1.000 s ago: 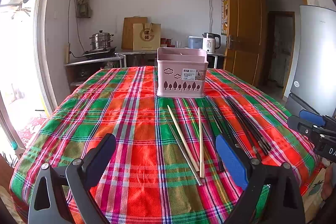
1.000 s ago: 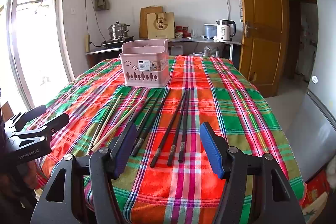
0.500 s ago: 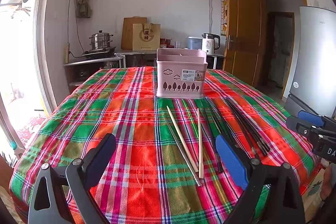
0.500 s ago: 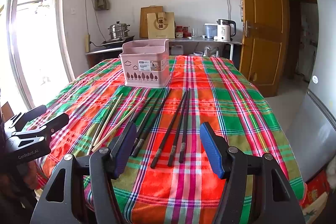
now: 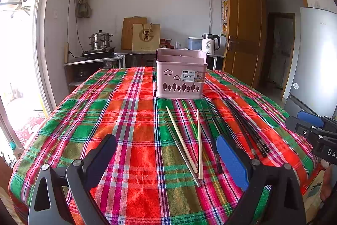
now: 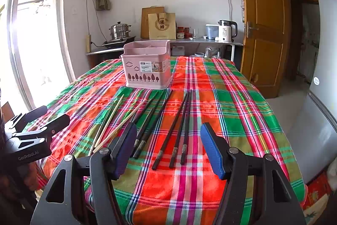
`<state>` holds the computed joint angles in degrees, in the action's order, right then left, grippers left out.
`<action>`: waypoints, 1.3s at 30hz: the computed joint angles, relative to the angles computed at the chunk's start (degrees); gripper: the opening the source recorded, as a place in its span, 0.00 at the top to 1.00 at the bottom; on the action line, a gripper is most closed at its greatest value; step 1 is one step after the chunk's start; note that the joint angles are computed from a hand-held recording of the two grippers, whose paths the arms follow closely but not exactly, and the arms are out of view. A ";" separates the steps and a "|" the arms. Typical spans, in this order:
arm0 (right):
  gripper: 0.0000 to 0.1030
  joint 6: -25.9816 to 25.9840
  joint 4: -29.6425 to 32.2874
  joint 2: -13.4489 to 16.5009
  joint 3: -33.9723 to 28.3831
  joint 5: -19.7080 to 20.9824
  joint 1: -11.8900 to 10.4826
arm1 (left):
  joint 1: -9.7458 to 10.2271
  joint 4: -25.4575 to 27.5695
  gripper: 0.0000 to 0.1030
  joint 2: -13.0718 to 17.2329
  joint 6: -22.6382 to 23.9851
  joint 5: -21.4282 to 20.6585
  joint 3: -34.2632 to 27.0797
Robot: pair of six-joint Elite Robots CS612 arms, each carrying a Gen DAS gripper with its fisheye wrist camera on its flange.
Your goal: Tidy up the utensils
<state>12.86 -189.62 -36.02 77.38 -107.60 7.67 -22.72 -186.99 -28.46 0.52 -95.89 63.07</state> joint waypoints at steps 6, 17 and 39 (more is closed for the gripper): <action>0.39 -0.05 0.04 0.05 -0.09 -0.09 0.03 | 0.03 -0.15 0.06 -0.10 0.00 -0.16 0.17; 0.39 -0.03 0.09 0.09 -0.15 -0.07 0.04 | 0.05 -0.22 0.06 -0.21 -0.08 -0.23 0.34; 0.39 0.18 0.51 0.24 -0.45 0.12 0.10 | 0.07 1.05 0.06 -0.19 -0.02 -0.36 -0.09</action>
